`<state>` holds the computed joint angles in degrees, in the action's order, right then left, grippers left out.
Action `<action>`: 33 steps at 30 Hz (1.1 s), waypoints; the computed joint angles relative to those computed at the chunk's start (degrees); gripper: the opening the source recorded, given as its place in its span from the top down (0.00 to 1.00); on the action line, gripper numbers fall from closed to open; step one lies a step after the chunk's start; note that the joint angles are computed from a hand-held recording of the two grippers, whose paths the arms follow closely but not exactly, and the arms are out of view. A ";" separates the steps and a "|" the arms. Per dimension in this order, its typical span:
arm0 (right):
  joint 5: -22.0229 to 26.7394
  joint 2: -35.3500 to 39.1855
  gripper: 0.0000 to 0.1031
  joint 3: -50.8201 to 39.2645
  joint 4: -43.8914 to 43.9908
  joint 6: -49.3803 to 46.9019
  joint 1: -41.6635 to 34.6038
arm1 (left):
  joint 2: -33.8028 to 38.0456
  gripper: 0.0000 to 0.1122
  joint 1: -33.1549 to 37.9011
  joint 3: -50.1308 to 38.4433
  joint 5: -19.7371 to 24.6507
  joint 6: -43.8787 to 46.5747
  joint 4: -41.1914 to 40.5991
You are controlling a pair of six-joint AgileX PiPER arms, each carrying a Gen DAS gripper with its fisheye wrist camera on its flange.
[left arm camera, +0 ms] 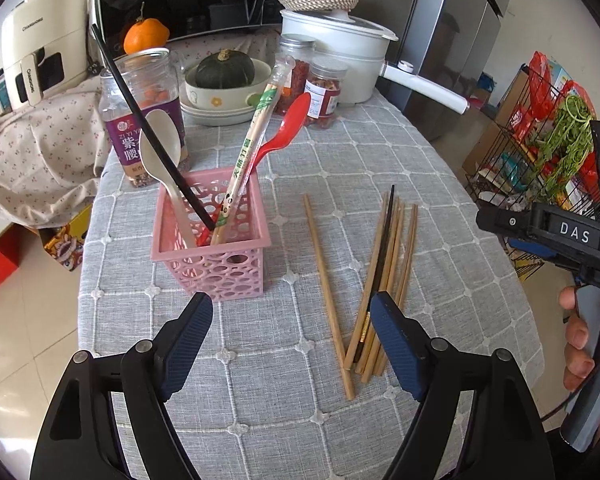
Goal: Organize utensils
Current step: 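Grasp a pair of wooden chopsticks with the right gripper and lift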
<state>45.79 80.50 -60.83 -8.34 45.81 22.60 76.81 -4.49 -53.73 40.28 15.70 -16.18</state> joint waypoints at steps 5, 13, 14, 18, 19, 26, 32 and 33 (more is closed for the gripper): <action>1.37 5.84 0.23 -1.11 4.59 -6.79 -2.65 | 1.76 0.26 -1.60 -0.93 -0.16 -1.28 0.68; 3.01 15.72 0.23 -6.06 1.99 -8.13 -4.50 | 4.00 0.26 -1.63 -1.85 0.41 -1.08 0.15; 3.12 16.99 0.23 -6.74 1.19 -7.77 -4.62 | 4.16 0.26 -1.59 -1.89 0.36 -1.09 0.25; 3.14 20.75 0.23 -8.77 2.00 -7.62 -6.30 | 4.75 0.26 -1.59 -2.21 0.04 -1.01 0.66; 2.70 21.20 0.23 -8.94 3.05 -8.02 -6.82 | 4.75 0.26 -1.63 -2.19 -0.18 -1.07 0.85; 6.96 25.73 0.31 -13.64 -3.62 -3.74 -3.47 | 3.41 0.26 -3.21 -0.91 -2.33 -2.56 4.61; 9.83 24.55 0.79 -13.44 -5.51 -3.60 -3.14 | 1.74 0.26 -6.09 0.36 -3.69 -4.76 8.39; 9.20 23.79 0.81 -12.57 -4.69 -4.54 -3.93 | 1.50 0.26 -6.67 0.49 -3.77 -5.12 8.89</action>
